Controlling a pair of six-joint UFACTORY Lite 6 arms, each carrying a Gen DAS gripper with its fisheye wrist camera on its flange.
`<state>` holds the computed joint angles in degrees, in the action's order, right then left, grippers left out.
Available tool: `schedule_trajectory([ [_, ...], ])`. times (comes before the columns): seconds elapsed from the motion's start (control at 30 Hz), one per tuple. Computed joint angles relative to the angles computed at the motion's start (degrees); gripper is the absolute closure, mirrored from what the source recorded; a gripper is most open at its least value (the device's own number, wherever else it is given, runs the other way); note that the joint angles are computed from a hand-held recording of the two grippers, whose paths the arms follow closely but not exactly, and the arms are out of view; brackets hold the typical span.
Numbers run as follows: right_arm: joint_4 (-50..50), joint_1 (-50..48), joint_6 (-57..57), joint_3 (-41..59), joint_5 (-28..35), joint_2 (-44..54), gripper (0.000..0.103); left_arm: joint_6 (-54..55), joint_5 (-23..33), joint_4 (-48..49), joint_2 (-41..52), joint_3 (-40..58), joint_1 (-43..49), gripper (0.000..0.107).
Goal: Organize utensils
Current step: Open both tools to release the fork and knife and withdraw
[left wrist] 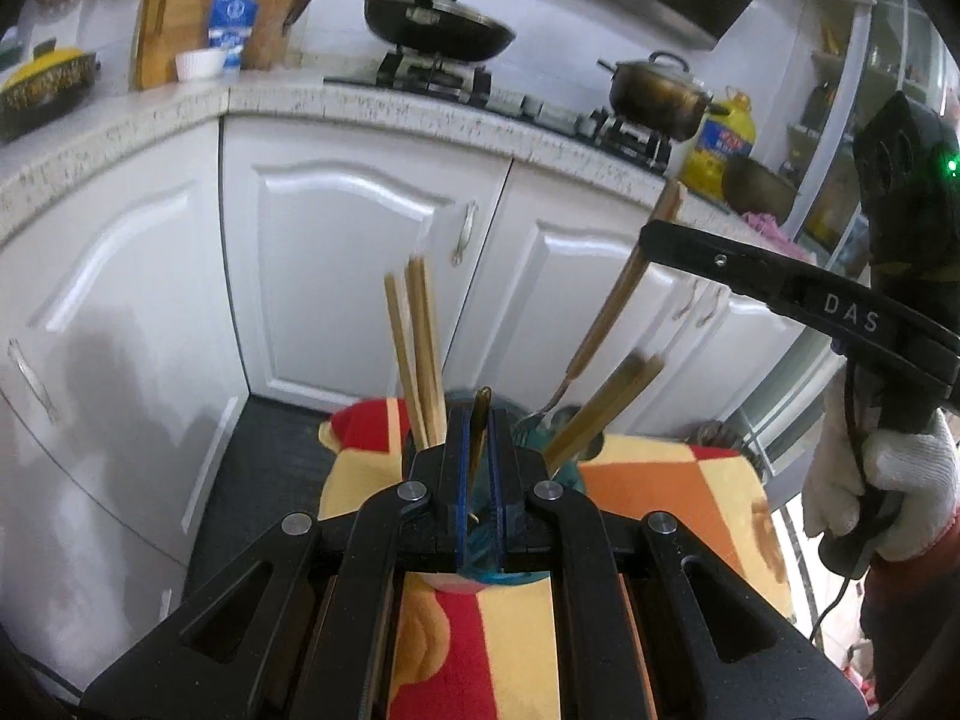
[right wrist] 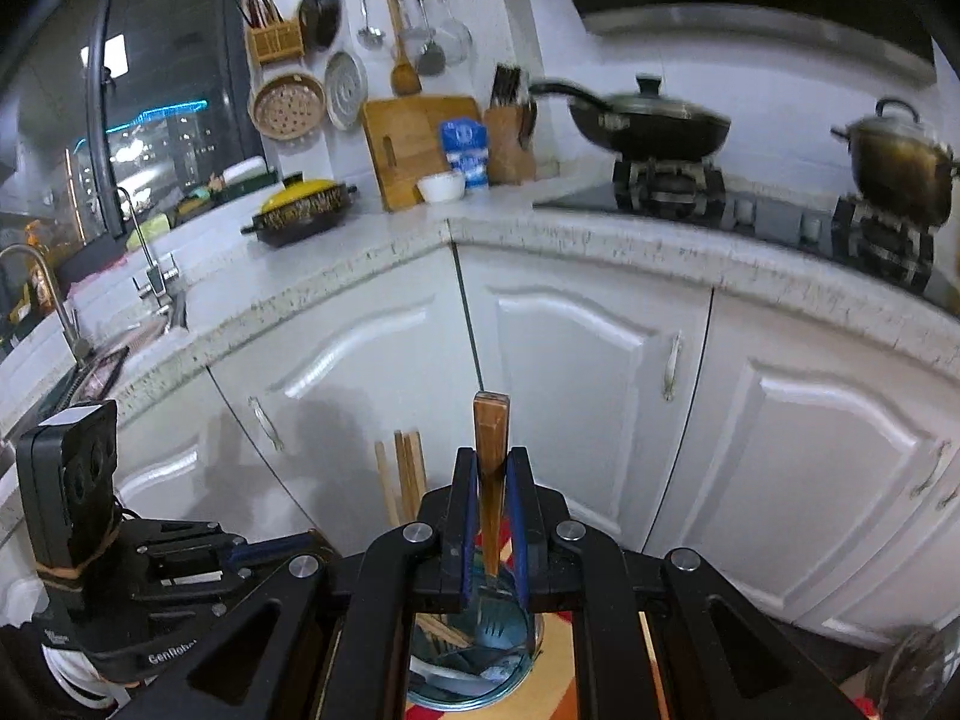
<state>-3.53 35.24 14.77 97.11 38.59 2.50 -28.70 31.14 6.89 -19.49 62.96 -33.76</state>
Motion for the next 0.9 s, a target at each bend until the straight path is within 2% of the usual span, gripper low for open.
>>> schedule_trajectory([
  [0.17,8.26,-2.84,-4.94,-5.72,-2.89,1.08,0.094,-3.04,-2.18,1.17,1.37,-3.12,-1.09,0.103],
  [0.43,19.12,-5.72,-12.4,-12.07,-4.06,2.07,0.094,-6.23,-3.61,2.2,3.23,-5.63,-2.02,0.103],
  [0.5,22.02,-7.01,-13.73,-13.21,-3.32,1.09,0.087,-7.42,-3.16,2.79,2.24,-6.45,-2.15,0.099],
  [0.53,22.63,-7.31,-13.94,-14.55,-3.77,-0.09,0.077,-7.77,-2.95,2.83,1.66,-6.88,-2.16,0.093],
  [0.57,22.82,-7.46,-13.99,-15.99,-4.45,-1.38,0.074,-8.06,-2.81,2.75,0.99,-7.36,-2.11,0.083],
  [0.63,23.52,-7.46,-14.48,-18.43,-5.03,-3.7,0.074,-8.64,-2.72,2.38,-0.88,-8.47,-1.9,0.074],
  [0.8,19.12,-5.88,-9.76,-25.97,-6.59,-10.61,0.074,-15.02,-0.83,7.91,-4.75,-10.27,-3.99,0.066],
  [0.9,14.87,-4.68,-4.93,-29.01,-6.97,-13.63,0.07,-21.88,1.05,13.48,-7.03,-11.83,-6.54,0.064],
])
